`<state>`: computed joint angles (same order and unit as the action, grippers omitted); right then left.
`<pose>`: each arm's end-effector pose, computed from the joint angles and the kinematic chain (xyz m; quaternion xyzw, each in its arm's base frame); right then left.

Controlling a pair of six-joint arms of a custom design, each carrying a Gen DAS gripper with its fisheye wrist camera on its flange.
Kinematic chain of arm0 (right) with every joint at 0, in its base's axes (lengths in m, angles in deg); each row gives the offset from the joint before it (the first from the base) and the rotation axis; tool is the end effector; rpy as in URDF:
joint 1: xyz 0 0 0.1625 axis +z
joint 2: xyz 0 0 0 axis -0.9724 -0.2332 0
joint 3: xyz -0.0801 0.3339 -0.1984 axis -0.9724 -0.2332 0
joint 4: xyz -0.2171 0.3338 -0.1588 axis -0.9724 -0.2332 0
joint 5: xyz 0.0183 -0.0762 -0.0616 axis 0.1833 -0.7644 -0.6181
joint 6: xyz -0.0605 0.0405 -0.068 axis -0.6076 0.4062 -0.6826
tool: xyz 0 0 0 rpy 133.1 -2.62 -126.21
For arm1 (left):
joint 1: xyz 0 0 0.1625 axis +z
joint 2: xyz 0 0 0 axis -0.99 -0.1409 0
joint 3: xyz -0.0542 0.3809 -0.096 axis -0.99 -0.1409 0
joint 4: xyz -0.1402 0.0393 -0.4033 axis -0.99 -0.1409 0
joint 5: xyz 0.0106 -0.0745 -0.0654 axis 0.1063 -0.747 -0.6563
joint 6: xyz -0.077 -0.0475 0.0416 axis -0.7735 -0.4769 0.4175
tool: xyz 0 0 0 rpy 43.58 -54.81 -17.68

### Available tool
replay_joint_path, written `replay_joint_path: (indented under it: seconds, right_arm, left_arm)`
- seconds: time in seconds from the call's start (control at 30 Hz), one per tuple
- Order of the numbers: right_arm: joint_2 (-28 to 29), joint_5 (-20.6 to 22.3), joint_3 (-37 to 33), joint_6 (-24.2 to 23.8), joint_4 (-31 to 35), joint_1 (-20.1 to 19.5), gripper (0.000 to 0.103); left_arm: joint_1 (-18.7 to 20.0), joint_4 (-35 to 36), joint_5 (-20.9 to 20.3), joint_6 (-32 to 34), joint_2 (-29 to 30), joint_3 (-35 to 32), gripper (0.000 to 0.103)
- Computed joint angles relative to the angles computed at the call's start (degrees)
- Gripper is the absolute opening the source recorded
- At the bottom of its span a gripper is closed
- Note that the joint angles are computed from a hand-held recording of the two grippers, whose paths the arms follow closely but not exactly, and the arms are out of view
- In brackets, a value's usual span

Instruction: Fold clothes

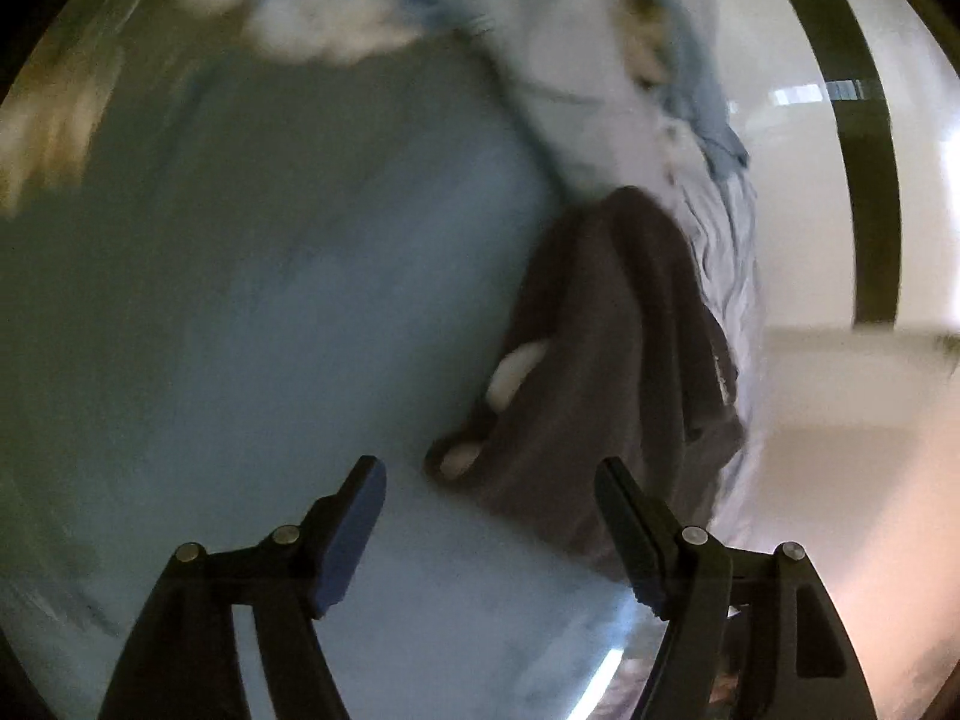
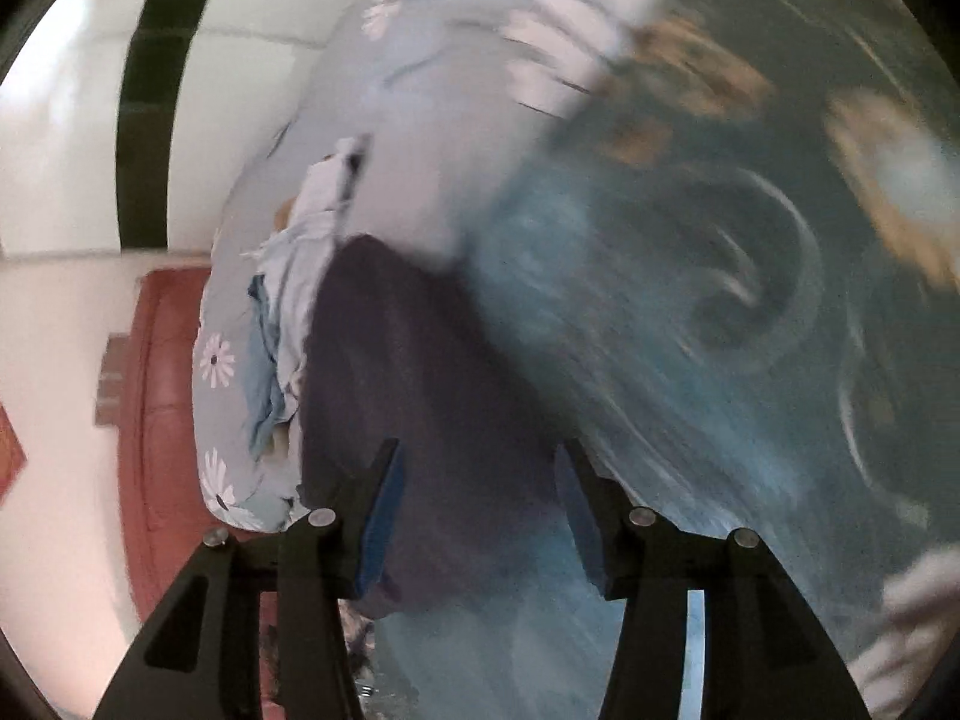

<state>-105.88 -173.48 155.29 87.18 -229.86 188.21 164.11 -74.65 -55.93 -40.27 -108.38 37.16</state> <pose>0.2188 -0.2955 0.1495 0.3551 0.8561 -0.3702 0.0634 0.0676 -0.4951 0.3966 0.1060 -0.9925 0.0594 0.0104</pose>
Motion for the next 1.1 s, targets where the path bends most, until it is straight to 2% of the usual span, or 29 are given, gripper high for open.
replay_joint_path:
  seconds: [0.13,0.27,0.53,0.67,0.77,0.87,0.93,1.03,1.1]
  right_arm:
    - [8.1,1.5,2.4,3.6,-11.9,-0.5,0.062]
    - [17.4,3.3,-0.1,3.2,-24.0,-1.6,0.063]
    - [24.7,0.1,-5.0,3.9,-30.5,-1.9,0.066]
    - [24.8,-1.0,-5.6,4.1,-30.0,-1.6,0.066]
    - [23.4,-3.3,-6.5,4.8,-26.0,-0.5,0.056]
    - [22.3,-5.4,-7.1,6.4,-23.1,1.1,0.042]
    - [21.2,-6.6,-7.4,7.1,-21.0,2.3,0.036]
    - [18.9,-8.3,-7.8,7.6,-17.2,4.7,0.031]
    - [18.0,-9.0,-7.9,8.4,-16.1,6.2,0.029]
  left_arm:
    - [2.3,-4.8,-3.9,-4.2,-1.9,5.1,0.075]
    - [0.8,-9.0,-4.5,-4.9,-1.4,7.6,0.075]
    - [-1.8,-14.4,-1.7,-5.9,1.2,9.2,0.076]
    - [-1.8,-15.8,-1.2,-6.2,1.2,9.8,0.076]
    - [-2.3,-16.8,0.0,-7.2,0.3,10.7,0.073]
    - [-3.1,-16.9,1.9,-9.6,-1.1,11.5,0.058]
    - [-3.7,-16.6,2.8,-11.0,-2.1,11.7,0.041]
    - [-4.6,-15.3,3.4,-12.4,-3.6,11.7,0.029]
    - [-5.2,-14.0,3.4,-13.4,-5.0,11.6,0.025]
